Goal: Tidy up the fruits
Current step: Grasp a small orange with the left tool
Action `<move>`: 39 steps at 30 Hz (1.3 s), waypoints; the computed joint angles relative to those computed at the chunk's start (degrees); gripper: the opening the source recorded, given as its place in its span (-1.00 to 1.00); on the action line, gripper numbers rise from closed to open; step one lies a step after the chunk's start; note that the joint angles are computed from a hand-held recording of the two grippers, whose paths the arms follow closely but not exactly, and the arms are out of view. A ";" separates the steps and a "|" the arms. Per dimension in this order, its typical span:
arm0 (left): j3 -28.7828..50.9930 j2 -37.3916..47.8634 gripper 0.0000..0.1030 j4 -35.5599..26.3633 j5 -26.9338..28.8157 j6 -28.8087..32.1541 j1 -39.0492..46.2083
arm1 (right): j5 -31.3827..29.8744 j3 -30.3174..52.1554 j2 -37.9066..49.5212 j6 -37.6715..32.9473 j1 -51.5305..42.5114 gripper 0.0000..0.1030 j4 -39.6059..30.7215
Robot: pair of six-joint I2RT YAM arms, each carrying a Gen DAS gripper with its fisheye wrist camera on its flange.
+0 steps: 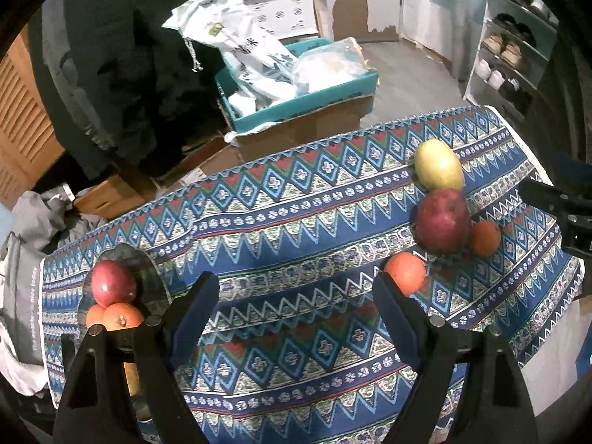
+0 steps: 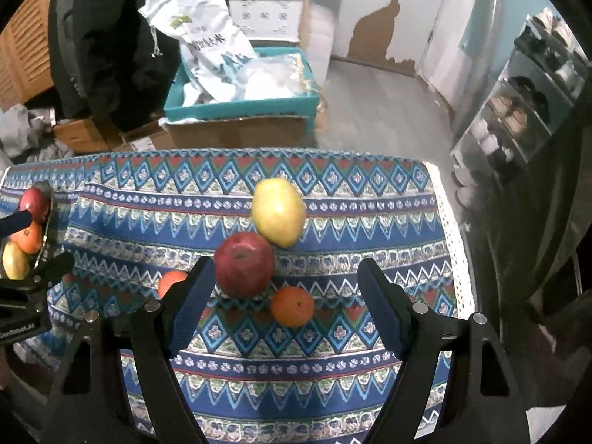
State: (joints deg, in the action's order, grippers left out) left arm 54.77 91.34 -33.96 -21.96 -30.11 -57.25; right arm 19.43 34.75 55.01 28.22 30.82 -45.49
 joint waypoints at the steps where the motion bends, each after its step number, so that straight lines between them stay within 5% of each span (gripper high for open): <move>1: 0.13 0.63 0.67 0.32 0.05 0.02 -0.22 | -0.64 -0.59 0.06 -0.44 -0.92 0.53 0.52; 14: 3.30 11.52 0.67 7.06 6.05 0.28 -1.13 | -7.84 -9.15 3.60 -6.07 -12.13 0.53 8.50; 35: 11.22 27.39 0.67 11.17 13.14 -0.62 -1.90 | -11.86 -11.82 10.53 -10.12 -19.57 0.53 15.72; 39: 12.03 29.20 0.45 11.62 14.58 -0.54 -1.22 | -12.09 -11.63 11.74 -10.12 -19.77 0.53 16.53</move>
State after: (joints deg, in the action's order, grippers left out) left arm 66.79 120.53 -22.35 -7.39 -30.65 -58.47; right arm 7.33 23.13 66.76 18.10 11.05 -28.96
